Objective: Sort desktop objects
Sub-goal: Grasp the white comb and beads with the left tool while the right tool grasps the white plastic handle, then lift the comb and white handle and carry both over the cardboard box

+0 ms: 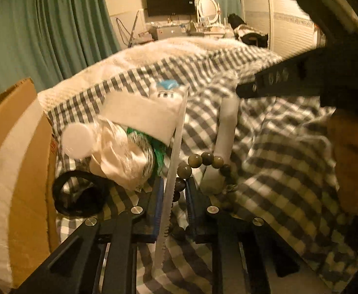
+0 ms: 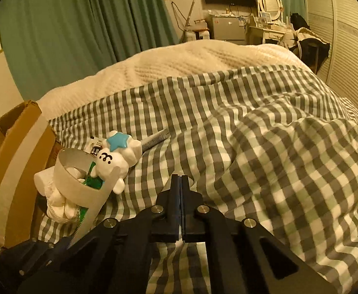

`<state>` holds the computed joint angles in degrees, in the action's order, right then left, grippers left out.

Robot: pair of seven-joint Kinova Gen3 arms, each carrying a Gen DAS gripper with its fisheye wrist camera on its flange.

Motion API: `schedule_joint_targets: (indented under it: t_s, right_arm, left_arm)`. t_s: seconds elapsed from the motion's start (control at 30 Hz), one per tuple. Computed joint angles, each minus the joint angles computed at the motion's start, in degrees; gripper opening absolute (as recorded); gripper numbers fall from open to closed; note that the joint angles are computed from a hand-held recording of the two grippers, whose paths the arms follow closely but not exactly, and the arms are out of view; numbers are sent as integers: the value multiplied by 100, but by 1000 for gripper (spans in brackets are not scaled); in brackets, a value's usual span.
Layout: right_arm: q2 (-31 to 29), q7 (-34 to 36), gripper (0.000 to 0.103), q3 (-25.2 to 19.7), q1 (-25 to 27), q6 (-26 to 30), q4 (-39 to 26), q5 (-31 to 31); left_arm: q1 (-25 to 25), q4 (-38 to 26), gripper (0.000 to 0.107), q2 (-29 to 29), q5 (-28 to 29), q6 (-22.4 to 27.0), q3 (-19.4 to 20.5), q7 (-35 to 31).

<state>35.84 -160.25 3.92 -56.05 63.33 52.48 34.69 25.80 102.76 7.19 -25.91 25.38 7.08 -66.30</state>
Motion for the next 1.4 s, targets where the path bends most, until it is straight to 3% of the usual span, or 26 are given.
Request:
schedule_joint_targets:
  t_s: [0.13, 0.2, 0.27, 0.37, 0.43, 0.53, 0.57, 0.67, 0.87, 1.23, 1.4]
  right_arm:
    - [-192, -238, 0, -140, 247, -468, 359, -295]
    - [-272, -379, 6, -200, 383, -768, 569, -473]
    - [-246, -341, 26, -228, 437, -852, 579, -550]
    - [-174, -212, 45, -276, 517, -1008, 539, -674]
    - [23, 38, 51, -299, 541, -723, 231, -807]
    - [221, 222, 48, -239, 492, -371, -91, -897]
    - [277, 277, 28, -127, 422, -252, -189, -962]
    - [204, 298, 19, -216, 498, -362, -65, -1020]
    - [65, 76, 16, 39, 144, -428, 61, -585]
    - [-327, -858, 16, 344, -838, -10, 347, 1359]
    - [-310, -972, 16, 320, -1081, 209, 170, 1991]
  left_arm:
    - [-15, 158, 15, -306, -179, -123, -1, 242]
    - [-90, 151, 15, -399, -126, -135, 24, 208]
    - [-387, 28, 15, -371, 212, -152, 159, -100]
    - [-411, 7, 15, -477, 298, -66, 128, -73]
    - [-467, -26, 15, -509, 321, -5, 155, -43]
    - [-575, -24, 15, -554, 557, -41, 191, -159]
    - [-592, -47, 15, -554, 593, -52, 197, -183]
    - [-630, -32, 15, -627, 552, -100, 233, -96]
    - [-726, 30, 15, -805, 486, -215, 310, 23]
    - [-1212, 117, 15, -1384, -61, -362, 744, 600]
    - [-1421, 63, 15, -1604, 229, -313, 783, 360]
